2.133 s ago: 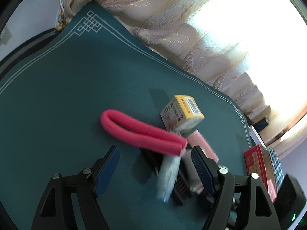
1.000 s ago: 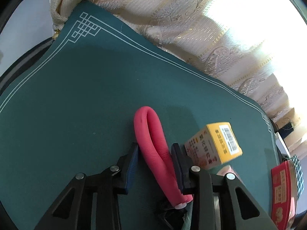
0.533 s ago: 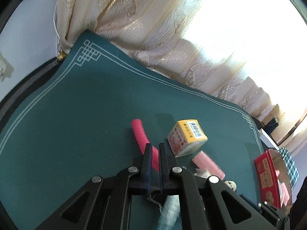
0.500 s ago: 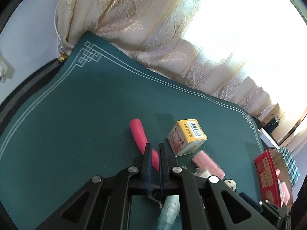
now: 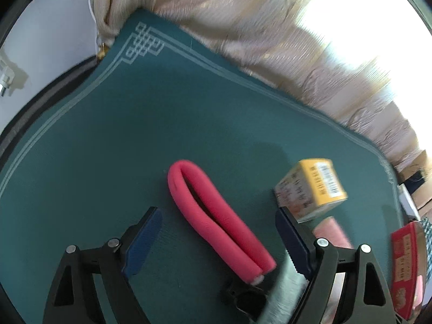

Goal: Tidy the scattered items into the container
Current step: 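Grasp the pink foam tube with the left tool while the right tool grasps the lipstick, then carry the foam tube to the tin with the left tool while the right tool carries the lipstick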

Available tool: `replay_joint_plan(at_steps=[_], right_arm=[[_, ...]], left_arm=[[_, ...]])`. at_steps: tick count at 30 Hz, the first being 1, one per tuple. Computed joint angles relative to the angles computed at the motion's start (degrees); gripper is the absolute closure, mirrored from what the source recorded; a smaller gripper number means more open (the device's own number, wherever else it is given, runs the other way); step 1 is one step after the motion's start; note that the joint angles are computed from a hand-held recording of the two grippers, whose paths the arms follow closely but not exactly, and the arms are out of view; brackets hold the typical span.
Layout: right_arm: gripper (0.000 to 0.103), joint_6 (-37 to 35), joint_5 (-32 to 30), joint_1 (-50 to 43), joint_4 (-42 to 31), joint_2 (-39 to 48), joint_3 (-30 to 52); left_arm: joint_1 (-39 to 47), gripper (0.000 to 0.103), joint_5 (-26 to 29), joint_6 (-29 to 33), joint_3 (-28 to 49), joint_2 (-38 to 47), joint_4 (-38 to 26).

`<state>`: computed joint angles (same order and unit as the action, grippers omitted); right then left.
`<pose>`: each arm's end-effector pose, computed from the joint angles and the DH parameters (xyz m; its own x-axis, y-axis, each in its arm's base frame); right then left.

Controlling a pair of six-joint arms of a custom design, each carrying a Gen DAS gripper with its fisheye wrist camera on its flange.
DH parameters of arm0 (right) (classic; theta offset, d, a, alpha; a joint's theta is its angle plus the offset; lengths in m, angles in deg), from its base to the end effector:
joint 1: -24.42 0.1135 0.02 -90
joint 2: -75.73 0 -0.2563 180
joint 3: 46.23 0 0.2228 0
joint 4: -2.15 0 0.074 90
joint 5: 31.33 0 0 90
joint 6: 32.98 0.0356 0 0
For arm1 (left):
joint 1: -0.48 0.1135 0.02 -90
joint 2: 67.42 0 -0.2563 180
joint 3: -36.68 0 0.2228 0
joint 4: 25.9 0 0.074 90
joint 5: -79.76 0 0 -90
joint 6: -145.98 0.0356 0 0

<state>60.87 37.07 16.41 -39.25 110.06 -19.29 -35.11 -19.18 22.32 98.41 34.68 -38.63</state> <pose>0.1007 -0.0009 0.1488 -0.7507 0.1687 -0.6387 -0.0603 0.9453 0.3206 0.2545 -0.1753 0.1325 -0.8179 -0.0880 -0.5686 0.0549 0.9718 -0.2294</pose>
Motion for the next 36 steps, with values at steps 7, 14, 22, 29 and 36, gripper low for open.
replay_joint_plan(at_steps=[7, 14, 22, 29, 36], right_arm=[[0.083, 5.7, 13.4, 13.8, 1.0, -1.7, -0.4], [0.083, -0.1, 6.9, 4.3, -1.0, -0.1, 0.9], [0.081, 0.2, 5.0, 7.2, 0.1, 0.3, 0.2], [0.065, 5.0, 14.9, 21.9, 5.4, 5.1, -1.6], [0.079, 2.3, 8.0, 15.3, 5.2, 4.4, -2.3]], left_arm=[[-3.7, 0.039, -7.7, 7.9, 6.6, 7.1, -2.9], [-1.9, 0.069, -5.0, 12.4, -0.8, 2.8, 3.0], [-1.9, 0.069, -2.8, 9.8, -15.3, -11.2, 9.0], [-5.8, 0.069, -2.8, 7.2, -22.8, -21.1, 9.6], [-10.2, 0.069, -4.6, 4.5, -26.7, -29.1, 5.8]])
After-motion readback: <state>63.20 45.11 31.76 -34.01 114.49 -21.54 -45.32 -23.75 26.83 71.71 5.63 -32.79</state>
